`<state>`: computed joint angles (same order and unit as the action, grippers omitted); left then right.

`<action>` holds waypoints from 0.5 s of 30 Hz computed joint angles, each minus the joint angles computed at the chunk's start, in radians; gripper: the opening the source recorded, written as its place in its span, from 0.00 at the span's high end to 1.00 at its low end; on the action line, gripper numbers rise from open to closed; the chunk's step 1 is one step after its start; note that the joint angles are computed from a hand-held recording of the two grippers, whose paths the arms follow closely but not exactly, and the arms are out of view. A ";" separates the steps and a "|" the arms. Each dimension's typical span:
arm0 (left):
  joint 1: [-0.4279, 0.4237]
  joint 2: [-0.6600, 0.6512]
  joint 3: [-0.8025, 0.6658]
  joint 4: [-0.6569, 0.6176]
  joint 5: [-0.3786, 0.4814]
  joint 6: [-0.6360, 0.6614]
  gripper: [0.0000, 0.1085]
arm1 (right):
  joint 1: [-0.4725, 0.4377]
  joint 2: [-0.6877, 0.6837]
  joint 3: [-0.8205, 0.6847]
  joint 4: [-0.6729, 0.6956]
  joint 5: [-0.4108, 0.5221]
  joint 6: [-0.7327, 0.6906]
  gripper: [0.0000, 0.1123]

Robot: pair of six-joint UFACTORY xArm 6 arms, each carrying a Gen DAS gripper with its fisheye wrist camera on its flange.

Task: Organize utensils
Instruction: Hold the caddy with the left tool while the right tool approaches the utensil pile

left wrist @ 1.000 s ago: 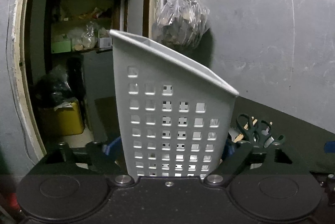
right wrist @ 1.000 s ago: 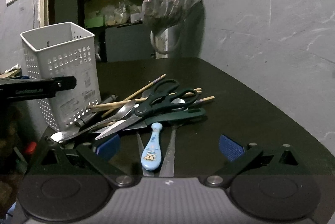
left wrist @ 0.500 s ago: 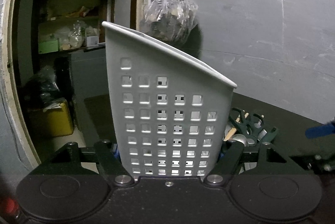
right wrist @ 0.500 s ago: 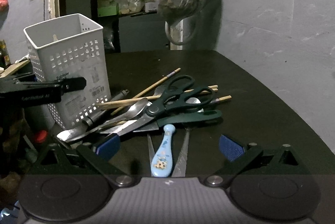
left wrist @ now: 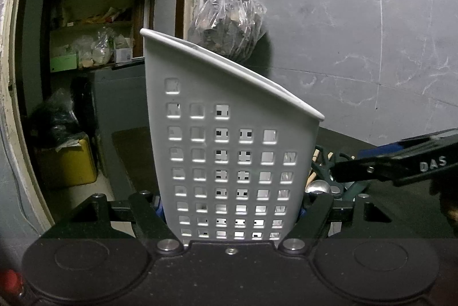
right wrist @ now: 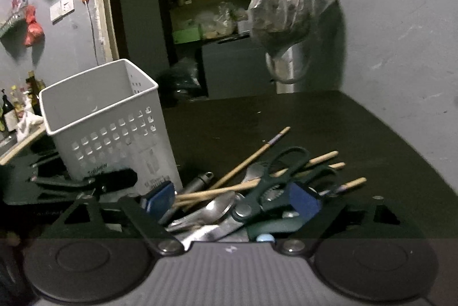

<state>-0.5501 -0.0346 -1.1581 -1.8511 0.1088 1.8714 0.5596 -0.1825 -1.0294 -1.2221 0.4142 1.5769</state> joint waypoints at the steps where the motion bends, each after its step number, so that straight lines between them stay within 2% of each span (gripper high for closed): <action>1: 0.002 0.000 0.000 0.001 0.002 0.000 0.30 | -0.011 0.008 -0.005 0.000 -0.021 -0.001 0.24; 6: 0.002 0.002 -0.002 0.002 0.001 -0.001 0.30 | -0.040 0.034 -0.019 0.018 -0.083 -0.029 0.27; 15: 0.003 -0.003 0.004 -0.008 0.002 0.007 0.30 | -0.055 0.087 -0.045 0.129 -0.127 -0.151 0.41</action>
